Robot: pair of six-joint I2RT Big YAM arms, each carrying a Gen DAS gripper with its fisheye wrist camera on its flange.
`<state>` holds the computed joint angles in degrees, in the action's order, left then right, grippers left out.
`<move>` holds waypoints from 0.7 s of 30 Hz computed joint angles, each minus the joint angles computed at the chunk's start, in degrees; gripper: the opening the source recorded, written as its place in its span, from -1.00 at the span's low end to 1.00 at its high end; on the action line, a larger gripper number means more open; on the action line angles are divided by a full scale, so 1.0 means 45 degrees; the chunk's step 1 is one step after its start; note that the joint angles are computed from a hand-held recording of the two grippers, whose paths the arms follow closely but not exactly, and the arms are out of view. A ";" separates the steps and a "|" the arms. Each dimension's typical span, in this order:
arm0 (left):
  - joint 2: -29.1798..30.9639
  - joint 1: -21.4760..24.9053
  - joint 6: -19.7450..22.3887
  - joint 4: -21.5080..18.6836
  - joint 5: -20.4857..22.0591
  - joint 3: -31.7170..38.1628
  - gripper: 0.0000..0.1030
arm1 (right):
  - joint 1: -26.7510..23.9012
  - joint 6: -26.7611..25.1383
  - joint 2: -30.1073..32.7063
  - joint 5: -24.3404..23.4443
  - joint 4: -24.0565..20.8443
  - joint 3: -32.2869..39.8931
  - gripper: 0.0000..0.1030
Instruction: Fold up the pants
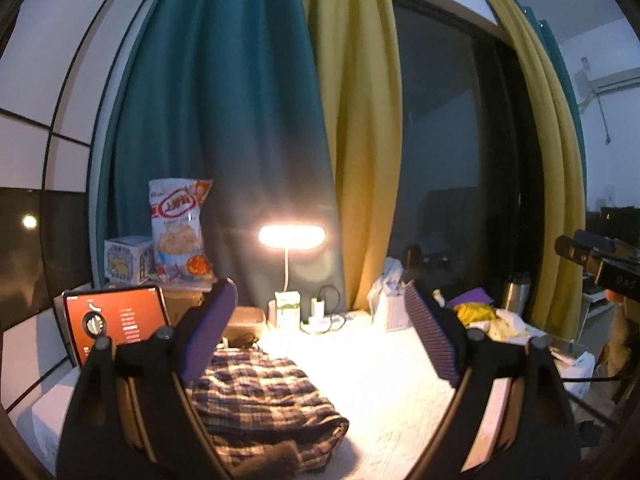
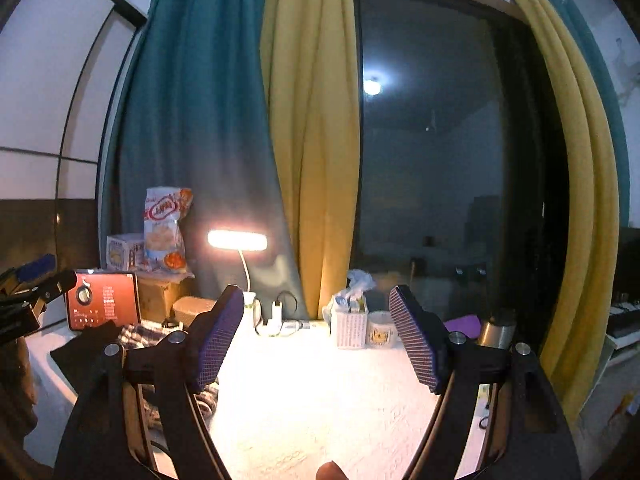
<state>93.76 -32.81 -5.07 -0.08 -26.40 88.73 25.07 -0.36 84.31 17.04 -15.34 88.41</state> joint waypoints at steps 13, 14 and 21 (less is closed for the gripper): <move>0.0253 0.0045 -0.0666 -0.0667 0.0084 0.0264 0.71 | -0.0194 0.0323 0.0282 -0.0217 -0.0528 0.0152 0.52; 0.0246 0.0047 -0.0680 -0.0698 0.0088 0.0267 0.71 | -0.0218 0.0301 0.0285 -0.0252 -0.0514 0.0151 0.52; 0.0234 0.0054 -0.0672 -0.0631 0.0025 0.0235 0.71 | -0.0234 0.0336 0.0324 -0.0188 -0.0484 0.0123 0.52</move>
<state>94.82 -32.56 -8.09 -2.92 -26.29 89.78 24.01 1.15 85.77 16.20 -17.52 88.97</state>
